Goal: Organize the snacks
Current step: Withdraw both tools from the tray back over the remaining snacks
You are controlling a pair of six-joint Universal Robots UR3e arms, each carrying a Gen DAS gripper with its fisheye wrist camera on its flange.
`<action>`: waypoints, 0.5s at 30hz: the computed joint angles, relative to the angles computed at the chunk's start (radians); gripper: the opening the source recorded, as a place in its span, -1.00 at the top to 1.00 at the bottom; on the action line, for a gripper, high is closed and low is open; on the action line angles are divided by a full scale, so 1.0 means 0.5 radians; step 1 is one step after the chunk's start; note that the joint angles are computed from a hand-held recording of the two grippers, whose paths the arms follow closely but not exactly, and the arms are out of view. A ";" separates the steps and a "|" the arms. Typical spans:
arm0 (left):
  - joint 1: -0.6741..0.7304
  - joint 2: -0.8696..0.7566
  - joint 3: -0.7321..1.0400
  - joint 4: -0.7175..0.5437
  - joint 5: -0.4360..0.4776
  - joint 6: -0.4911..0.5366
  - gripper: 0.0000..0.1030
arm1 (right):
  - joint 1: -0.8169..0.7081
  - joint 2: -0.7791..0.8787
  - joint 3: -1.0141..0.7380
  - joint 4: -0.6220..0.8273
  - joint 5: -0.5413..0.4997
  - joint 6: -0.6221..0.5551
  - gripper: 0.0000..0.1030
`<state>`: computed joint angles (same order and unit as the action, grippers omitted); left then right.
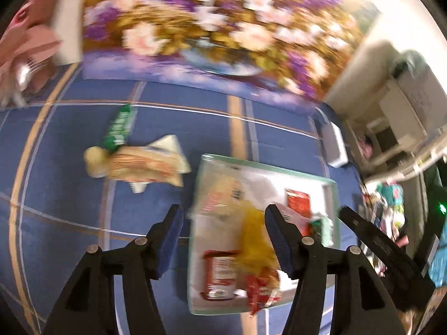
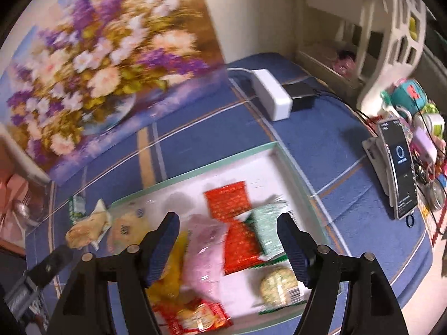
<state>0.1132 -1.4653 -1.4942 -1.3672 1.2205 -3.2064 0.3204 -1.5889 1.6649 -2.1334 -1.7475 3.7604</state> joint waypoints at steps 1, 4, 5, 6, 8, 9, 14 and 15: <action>0.036 0.023 -0.034 -0.001 0.021 0.001 -0.20 | 0.043 0.034 -0.042 0.010 -0.007 0.010 -0.47; 0.164 0.100 -0.122 -0.018 0.095 0.031 -0.28 | 0.183 0.141 -0.163 0.039 -0.036 0.047 -0.53; 0.205 0.132 -0.155 -0.015 0.109 0.045 -0.28 | 0.241 0.192 -0.223 0.060 -0.052 0.065 -0.53; 0.265 0.175 -0.198 -0.018 0.119 0.068 -0.28 | 0.273 0.219 -0.246 0.059 -0.056 0.068 -0.54; 0.376 0.222 -0.246 -0.043 0.115 0.108 -0.29 | 0.361 0.295 -0.326 0.069 -0.063 0.076 -0.54; 0.424 0.236 -0.252 -0.061 0.113 0.121 -0.29 | 0.412 0.341 -0.380 0.083 -0.068 0.086 -0.54; 0.722 0.362 -0.311 -0.122 0.142 0.218 -0.29 | 0.601 0.543 -0.625 0.145 -0.093 0.124 -0.54; 0.761 0.376 -0.315 -0.126 0.154 0.234 -0.29 | 0.624 0.570 -0.661 0.155 -0.096 0.130 -0.54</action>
<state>0.4935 -1.2774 -1.6518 -1.4301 1.2977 -3.0892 0.6325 -1.3038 1.3345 -2.0559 -1.7958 3.8254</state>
